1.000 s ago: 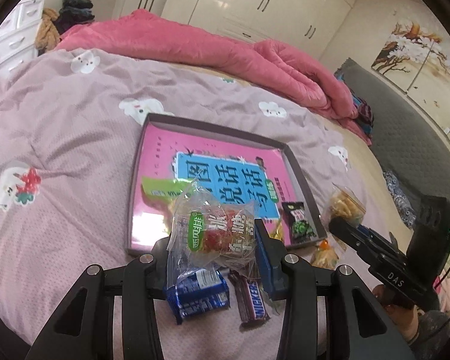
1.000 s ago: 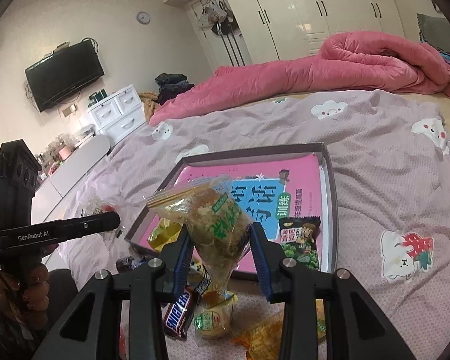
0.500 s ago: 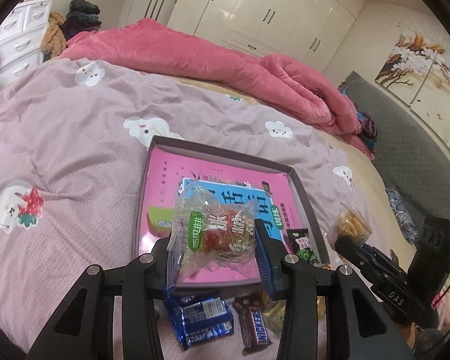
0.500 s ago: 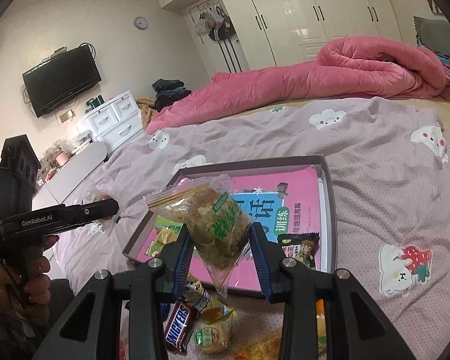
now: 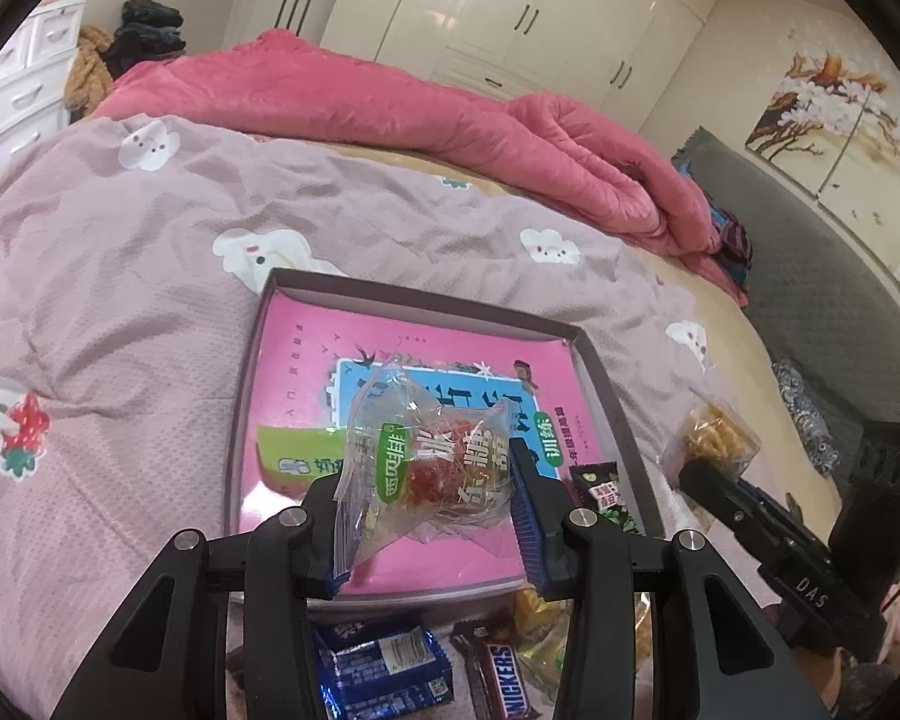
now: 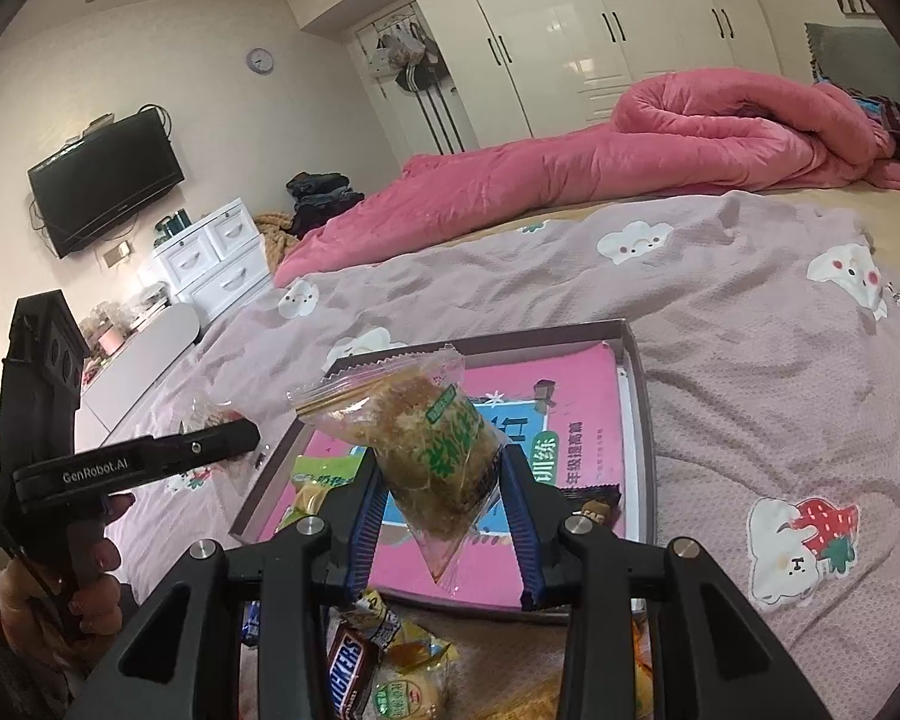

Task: Organize snacks
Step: 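Lift the red-candy bag with the left tool while the right lifts the cracker bag, then carry the red-candy bag over the book with the left tool while the right carries the cracker bag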

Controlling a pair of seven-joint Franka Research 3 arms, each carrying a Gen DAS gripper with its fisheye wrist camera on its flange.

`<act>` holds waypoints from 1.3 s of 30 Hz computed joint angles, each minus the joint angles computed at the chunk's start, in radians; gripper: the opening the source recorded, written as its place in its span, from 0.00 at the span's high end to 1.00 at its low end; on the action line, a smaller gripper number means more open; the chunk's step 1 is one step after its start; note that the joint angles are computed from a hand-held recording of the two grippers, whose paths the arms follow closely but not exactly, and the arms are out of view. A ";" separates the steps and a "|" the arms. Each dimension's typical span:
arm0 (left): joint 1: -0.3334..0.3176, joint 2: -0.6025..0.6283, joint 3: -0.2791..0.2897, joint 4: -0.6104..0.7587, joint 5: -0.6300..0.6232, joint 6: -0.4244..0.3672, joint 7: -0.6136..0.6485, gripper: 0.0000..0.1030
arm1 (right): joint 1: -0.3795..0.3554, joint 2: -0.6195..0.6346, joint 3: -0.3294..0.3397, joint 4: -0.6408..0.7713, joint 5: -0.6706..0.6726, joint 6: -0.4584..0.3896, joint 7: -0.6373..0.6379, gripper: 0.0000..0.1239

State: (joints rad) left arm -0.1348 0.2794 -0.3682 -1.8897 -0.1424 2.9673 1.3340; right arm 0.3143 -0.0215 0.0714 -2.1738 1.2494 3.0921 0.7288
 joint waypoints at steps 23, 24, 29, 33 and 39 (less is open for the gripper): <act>0.008 0.137 -0.030 0.107 0.062 -0.053 0.003 0.57 | -0.049 0.070 0.011 0.016 -0.231 -0.024 0.248 0.69; 0.008 0.141 -0.031 0.112 0.060 -0.057 0.008 0.57 | -0.051 0.072 0.013 0.017 -0.236 -0.026 0.253 0.69; 0.003 0.158 -0.030 0.127 0.055 -0.065 0.025 0.57 | -0.057 0.089 0.009 0.015 -0.367 -0.040 0.368 0.69; 0.008 0.166 -0.037 0.131 0.044 -0.071 0.038 0.57 | -0.060 0.105 0.010 0.019 -0.463 -0.065 0.434 0.69; 0.012 0.177 -0.048 0.134 0.033 -0.077 0.064 0.57 | -0.057 0.117 0.012 0.017 -0.583 -0.080 0.506 0.69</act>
State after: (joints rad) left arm -0.1233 0.4566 -0.4160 -1.7559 -0.1099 2.8903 1.3977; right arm 0.2569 0.0960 0.0831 -2.1567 0.6662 3.0123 1.2347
